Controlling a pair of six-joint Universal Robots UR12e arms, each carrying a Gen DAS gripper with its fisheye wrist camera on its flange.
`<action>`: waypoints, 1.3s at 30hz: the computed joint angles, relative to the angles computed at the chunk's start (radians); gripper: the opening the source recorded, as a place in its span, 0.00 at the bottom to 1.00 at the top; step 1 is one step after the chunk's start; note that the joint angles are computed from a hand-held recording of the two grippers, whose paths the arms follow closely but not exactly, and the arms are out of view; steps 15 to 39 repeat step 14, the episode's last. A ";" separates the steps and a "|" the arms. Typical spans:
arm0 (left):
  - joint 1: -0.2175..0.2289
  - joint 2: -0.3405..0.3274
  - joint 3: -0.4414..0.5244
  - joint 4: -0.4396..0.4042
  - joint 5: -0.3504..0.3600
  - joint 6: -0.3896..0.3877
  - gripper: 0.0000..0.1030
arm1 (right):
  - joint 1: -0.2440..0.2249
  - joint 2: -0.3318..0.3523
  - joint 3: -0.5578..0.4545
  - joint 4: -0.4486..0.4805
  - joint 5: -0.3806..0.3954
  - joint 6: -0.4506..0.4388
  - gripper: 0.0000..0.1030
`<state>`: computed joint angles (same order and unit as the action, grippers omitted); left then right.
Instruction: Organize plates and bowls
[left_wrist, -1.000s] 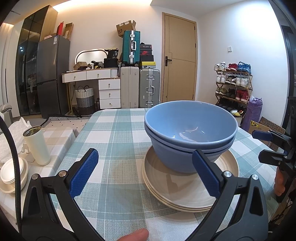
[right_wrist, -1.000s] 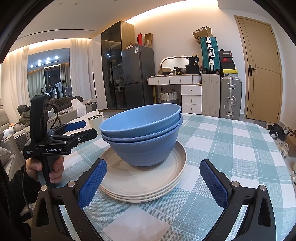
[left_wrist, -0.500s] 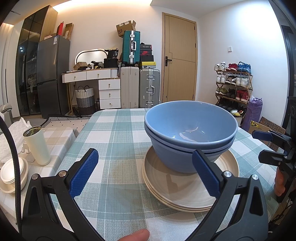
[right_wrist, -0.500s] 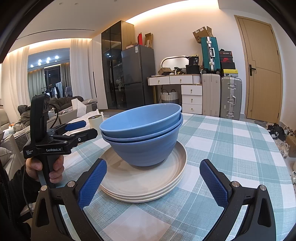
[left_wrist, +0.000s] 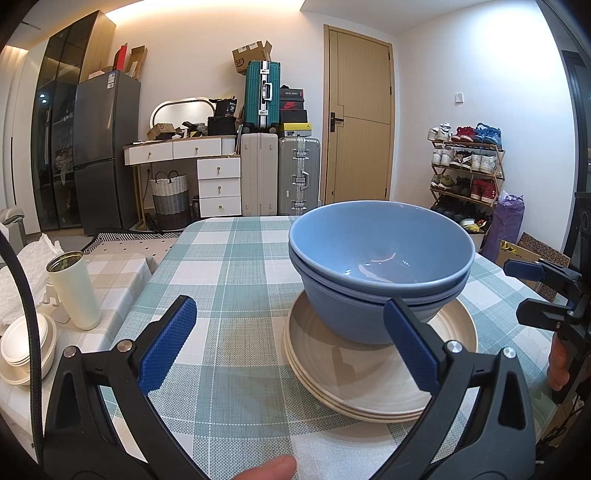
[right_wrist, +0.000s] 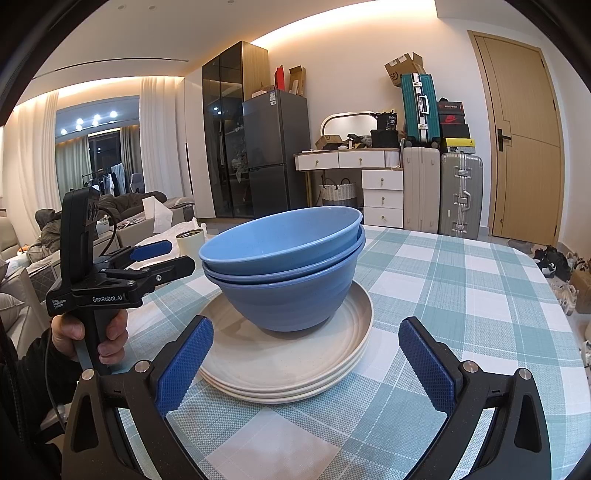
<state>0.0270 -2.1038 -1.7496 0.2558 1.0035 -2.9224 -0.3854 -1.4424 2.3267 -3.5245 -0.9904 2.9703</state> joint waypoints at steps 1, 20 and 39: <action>0.000 0.001 -0.001 0.000 0.001 0.000 0.98 | 0.000 0.001 0.000 0.000 0.000 0.000 0.99; 0.001 0.002 -0.002 0.000 -0.001 -0.002 0.98 | 0.000 0.000 0.000 0.001 0.000 0.000 0.99; 0.001 0.002 -0.002 0.000 -0.001 -0.002 0.98 | 0.000 0.000 0.000 0.001 0.000 0.000 0.99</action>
